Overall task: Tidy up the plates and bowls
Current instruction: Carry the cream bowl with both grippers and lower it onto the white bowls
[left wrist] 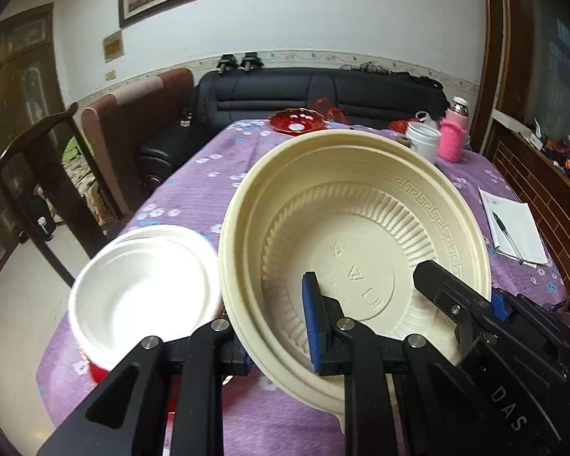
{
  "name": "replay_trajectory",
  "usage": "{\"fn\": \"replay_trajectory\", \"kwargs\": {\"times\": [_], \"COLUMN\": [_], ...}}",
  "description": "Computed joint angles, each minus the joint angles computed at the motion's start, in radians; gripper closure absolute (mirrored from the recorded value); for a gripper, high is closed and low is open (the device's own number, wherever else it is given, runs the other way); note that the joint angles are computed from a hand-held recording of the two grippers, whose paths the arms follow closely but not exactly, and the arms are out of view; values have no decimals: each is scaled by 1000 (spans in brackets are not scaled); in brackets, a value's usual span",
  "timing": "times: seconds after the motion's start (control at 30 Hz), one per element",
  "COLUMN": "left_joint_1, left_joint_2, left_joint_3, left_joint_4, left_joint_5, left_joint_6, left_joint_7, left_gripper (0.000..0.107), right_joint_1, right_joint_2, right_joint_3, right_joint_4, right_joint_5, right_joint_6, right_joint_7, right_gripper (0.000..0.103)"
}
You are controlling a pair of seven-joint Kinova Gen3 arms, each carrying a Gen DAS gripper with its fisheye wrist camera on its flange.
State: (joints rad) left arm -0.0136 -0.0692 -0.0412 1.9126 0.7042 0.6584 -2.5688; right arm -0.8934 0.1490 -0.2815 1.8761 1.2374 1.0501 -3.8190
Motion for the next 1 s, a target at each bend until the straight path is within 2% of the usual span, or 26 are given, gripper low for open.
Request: {"fn": "replay_trajectory", "kwargs": {"times": [0.2, 0.53, 0.63, 0.77, 1.0], "left_joint_1": [-46, -128, -164, -202, -233], "left_joint_2": [-7, 26, 63, 131, 205], "left_joint_3": [-52, -80, -78, -48, -1], "left_joint_4": [3, -10, -54, -156, -233], "left_joint_5": [79, 161, 149, 85, -14], "left_joint_6": [36, 62, 105, 158, 97], "left_joint_7": [-94, -191, -177, -104, -12], "left_gripper": [89, 88, 88, 88, 88], "right_joint_1": [-24, -64, -59, -39, 18], "right_joint_2": [46, 127, 148, 182, 260], "right_joint_3": [8, 66, 89, 122, 165], "right_joint_4": [-98, -243, -285, -364, -494], "right_joint_5": [-32, -83, -114, -182, -372], "right_joint_6": [23, 8, -29, -80, -194], "right_joint_7": [104, 249, 295, 388, 572], "right_gripper": [78, 78, 78, 78, 78]}}
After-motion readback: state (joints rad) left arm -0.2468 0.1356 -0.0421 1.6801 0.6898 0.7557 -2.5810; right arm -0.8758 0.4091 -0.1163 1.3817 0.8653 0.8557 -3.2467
